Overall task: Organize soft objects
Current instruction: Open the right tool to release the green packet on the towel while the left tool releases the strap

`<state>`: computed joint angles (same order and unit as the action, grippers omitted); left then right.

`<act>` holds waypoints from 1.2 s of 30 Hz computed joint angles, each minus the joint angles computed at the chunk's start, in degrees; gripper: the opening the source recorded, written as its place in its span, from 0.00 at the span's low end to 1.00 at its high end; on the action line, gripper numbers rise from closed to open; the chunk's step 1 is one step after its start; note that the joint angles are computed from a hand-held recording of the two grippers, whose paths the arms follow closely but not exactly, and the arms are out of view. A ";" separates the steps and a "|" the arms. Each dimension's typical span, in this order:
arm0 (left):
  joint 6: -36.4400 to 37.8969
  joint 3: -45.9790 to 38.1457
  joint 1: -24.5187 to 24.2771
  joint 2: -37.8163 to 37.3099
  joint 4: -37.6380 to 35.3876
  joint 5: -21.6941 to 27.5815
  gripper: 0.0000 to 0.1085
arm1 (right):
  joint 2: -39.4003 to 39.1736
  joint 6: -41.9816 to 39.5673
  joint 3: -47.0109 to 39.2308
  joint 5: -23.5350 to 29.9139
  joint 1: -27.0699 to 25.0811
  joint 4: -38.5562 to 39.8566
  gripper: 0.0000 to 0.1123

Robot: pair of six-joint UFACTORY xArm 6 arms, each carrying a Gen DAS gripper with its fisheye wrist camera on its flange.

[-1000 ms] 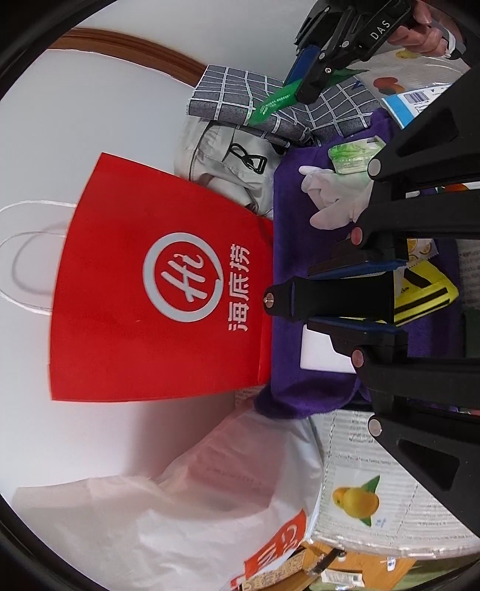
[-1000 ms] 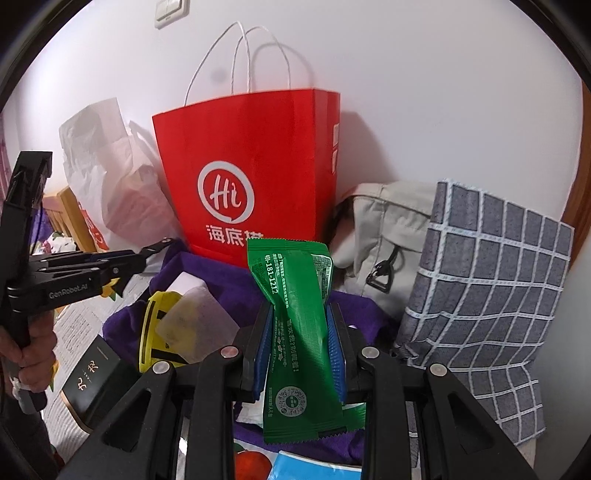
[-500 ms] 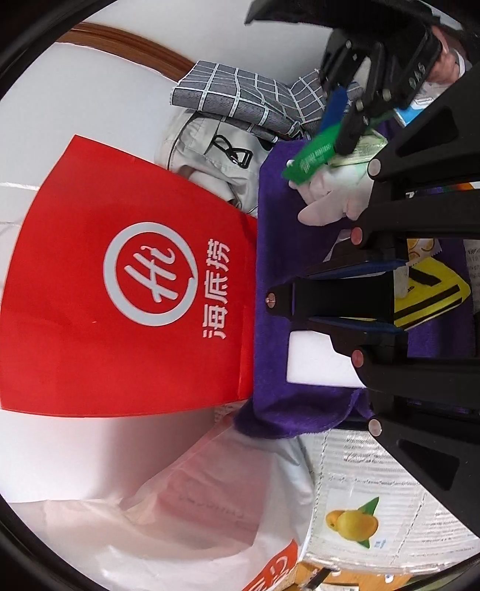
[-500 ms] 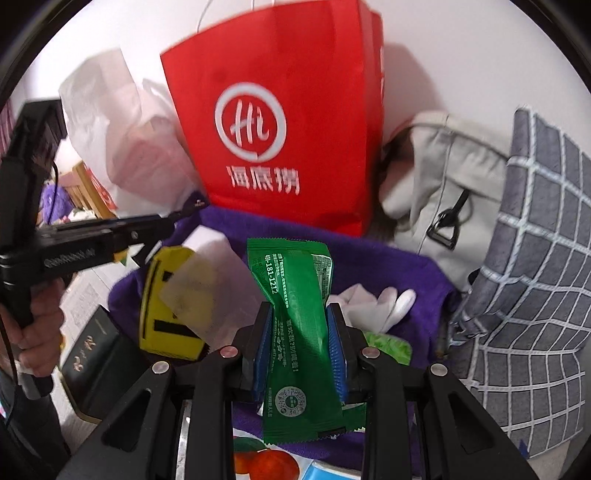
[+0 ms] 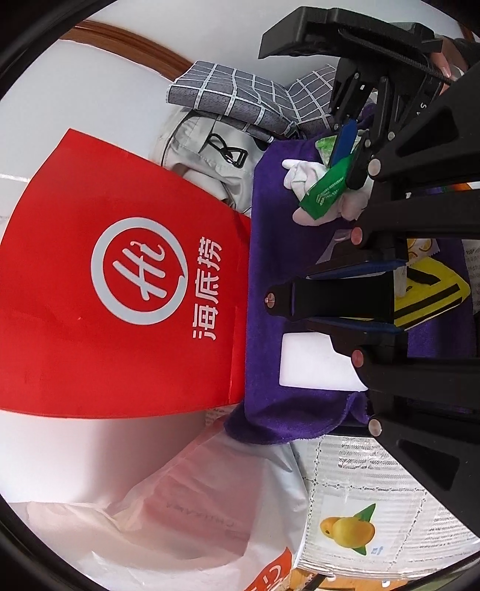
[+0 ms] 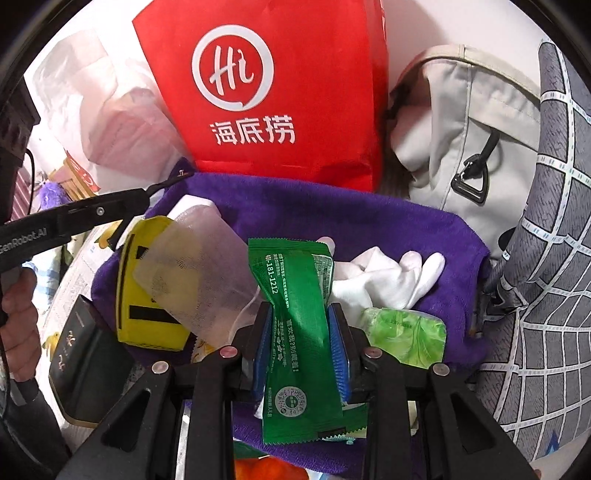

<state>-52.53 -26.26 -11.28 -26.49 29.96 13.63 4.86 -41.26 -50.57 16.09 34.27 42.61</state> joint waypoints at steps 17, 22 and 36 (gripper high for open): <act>1.92 -1.18 -1.95 2.89 -2.13 0.87 0.18 | 0.14 6.00 0.69 -2.98 0.98 -8.65 0.38; 2.87 -1.51 -2.78 3.44 -2.87 1.54 0.18 | -1.37 8.27 1.71 -4.13 0.50 -11.72 0.38; 6.19 -2.01 -3.68 4.49 -7.06 2.06 0.19 | -3.06 11.84 2.81 -5.52 -0.33 -16.32 0.44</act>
